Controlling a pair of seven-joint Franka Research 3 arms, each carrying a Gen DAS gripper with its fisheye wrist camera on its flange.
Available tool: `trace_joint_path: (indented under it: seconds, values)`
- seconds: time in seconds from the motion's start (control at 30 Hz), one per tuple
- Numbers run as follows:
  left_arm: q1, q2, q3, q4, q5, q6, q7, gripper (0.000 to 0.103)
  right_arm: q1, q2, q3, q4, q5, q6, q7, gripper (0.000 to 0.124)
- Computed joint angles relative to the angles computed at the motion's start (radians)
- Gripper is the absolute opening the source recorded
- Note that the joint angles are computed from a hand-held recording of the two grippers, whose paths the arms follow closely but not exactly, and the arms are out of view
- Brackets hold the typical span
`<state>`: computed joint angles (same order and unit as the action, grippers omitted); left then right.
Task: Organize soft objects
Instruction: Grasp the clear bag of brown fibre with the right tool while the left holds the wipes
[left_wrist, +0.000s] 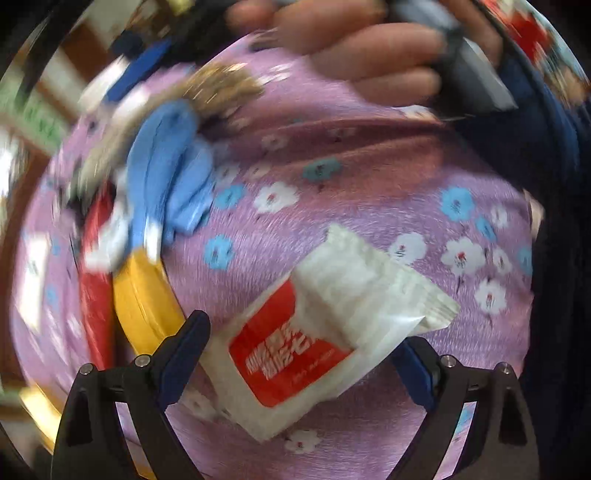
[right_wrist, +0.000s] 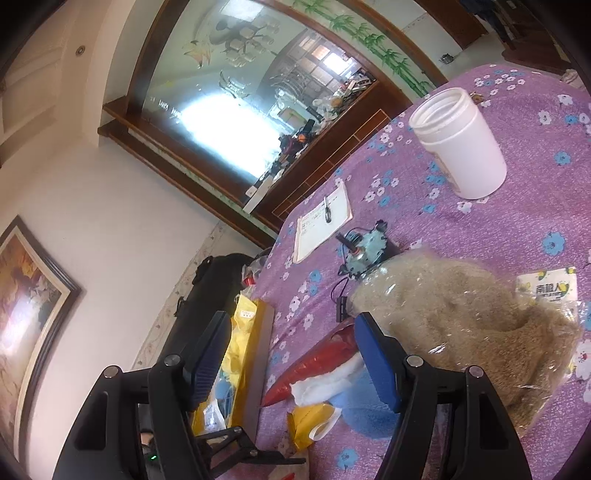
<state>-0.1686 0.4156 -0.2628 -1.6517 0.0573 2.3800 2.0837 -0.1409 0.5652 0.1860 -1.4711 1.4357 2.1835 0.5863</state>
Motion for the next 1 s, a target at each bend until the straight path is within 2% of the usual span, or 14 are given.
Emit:
trace_joint_path:
  seconds: [0.07,0.13,0.2,0.27,0.33,0.47,0.53,0.57,0.6,0.67,0.83,0.9,0.93,1.0]
  values:
    - [0.011,-0.025,0.010,-0.052,-0.044,0.057,-0.091,0.090,-0.009,-0.001,0.001,-0.002,0.022,0.007,0.005,0.074]
    - [0.010,-0.072,0.020,-0.137,-0.054,0.158,-0.185,0.074,-0.010,-0.009,-0.004,-0.011,0.039,0.039,0.008,0.074]
    - [0.013,-0.117,0.023,-0.206,-0.058,0.229,-0.257,0.044,-0.005,-0.012,-0.010,-0.013,0.043,0.073,0.014,0.074]
    - [0.053,-0.163,-0.007,-0.267,-0.158,0.288,-0.267,0.035,0.000,-0.011,-0.015,-0.011,0.038,0.103,0.029,0.074]
    - [0.077,-0.185,-0.023,-0.297,-0.234,0.312,-0.253,0.035,0.005,-0.008,-0.017,-0.006,0.028,0.126,0.043,0.074]
    - [0.080,-0.188,-0.023,-0.316,-0.263,0.387,-0.255,0.038,0.008,-0.006,-0.016,-0.004,0.014,0.169,0.057,0.074]
    - [0.081,-0.172,-0.035,-0.288,-0.274,0.356,-0.233,0.051,0.008,-0.002,-0.014,0.000,0.004,0.178,0.066,0.074]
    - [0.051,-0.160,-0.009,-0.272,-0.200,0.359,-0.270,0.065,0.006,-0.001,-0.013,0.000,0.001,0.178,0.069,0.075]
    - [0.025,-0.145,0.015,-0.253,-0.130,0.367,-0.310,0.075,0.004,-0.002,-0.011,-0.002,-0.002,0.177,0.070,0.075]
    - [-0.007,-0.121,0.040,-0.223,-0.024,0.370,-0.367,0.076,0.002,-0.002,-0.010,-0.002,-0.006,0.179,0.069,0.074]
    - [0.047,-0.036,-0.042,-0.107,-0.082,0.251,-0.243,0.076,-0.004,-0.001,-0.007,0.005,-0.001,0.200,0.066,0.074]
    - [0.033,-0.015,-0.036,-0.086,-0.081,0.225,-0.249,0.076,0.002,-0.012,-0.014,-0.005,-0.001,0.242,0.059,0.074]
    - [0.009,-0.013,-0.015,-0.092,-0.048,0.237,-0.285,0.075,0.010,-0.013,-0.020,-0.002,-0.013,0.267,0.065,0.076]
    - [0.015,-0.031,-0.026,-0.134,-0.066,0.296,-0.300,0.062,0.037,-0.010,-0.040,0.004,-0.077,0.328,0.110,0.078]
